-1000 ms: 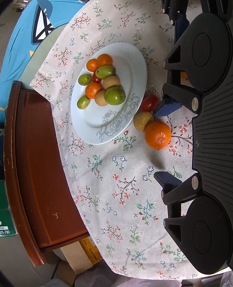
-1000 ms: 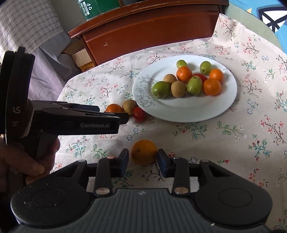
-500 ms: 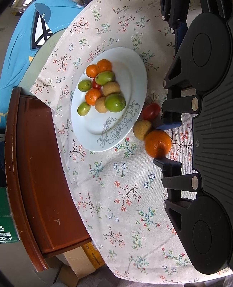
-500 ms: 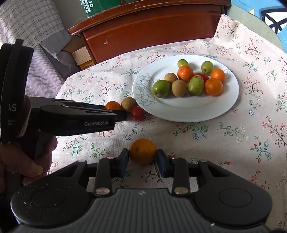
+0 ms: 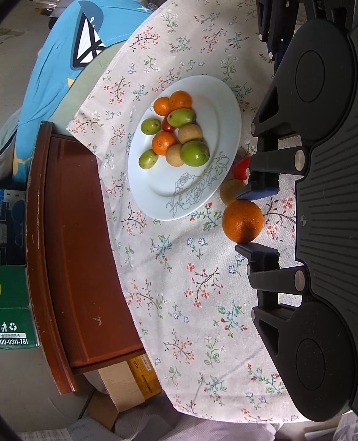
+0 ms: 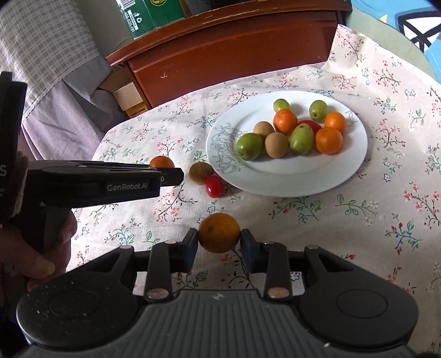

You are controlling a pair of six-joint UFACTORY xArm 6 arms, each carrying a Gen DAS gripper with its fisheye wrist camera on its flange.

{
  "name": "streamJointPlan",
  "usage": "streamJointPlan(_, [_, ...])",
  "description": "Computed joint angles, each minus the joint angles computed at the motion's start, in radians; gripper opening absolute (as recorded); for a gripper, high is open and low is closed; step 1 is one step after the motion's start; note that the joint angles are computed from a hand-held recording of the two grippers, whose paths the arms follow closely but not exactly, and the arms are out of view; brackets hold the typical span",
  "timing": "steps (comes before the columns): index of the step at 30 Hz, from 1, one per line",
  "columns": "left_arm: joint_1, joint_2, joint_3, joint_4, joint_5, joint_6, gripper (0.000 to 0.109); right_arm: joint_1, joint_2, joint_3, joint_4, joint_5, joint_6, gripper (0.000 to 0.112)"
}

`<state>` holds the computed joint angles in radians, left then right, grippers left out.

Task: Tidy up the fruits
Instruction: 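Carry both tangerines with both grippers over the white plate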

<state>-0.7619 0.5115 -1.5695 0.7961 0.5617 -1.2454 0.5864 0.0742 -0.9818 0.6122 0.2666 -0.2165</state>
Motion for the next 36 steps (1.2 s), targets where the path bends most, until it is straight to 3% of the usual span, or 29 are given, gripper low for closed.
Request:
streamJointPlan(16, [0.011, 0.009, -0.106, 0.146, -0.002, -0.108, 0.031, -0.065, -0.031, -0.029, 0.052, -0.144, -0.014, 0.034])
streamJointPlan(20, [0.015, 0.055, -0.173, 0.137, 0.007, -0.092, 0.031, -0.098, -0.02, -0.025, -0.092, -0.186, 0.133, 0.034])
streamJointPlan(25, [0.022, 0.111, -0.244, 0.102, 0.006, -0.062, 0.031, -0.118, -0.006, -0.025, -0.171, -0.192, 0.229, 0.034])
streamJointPlan(36, [0.035, 0.215, -0.361, -0.011, 0.012, 0.007, 0.031, -0.122, 0.026, -0.05, -0.127, -0.158, 0.211, 0.034])
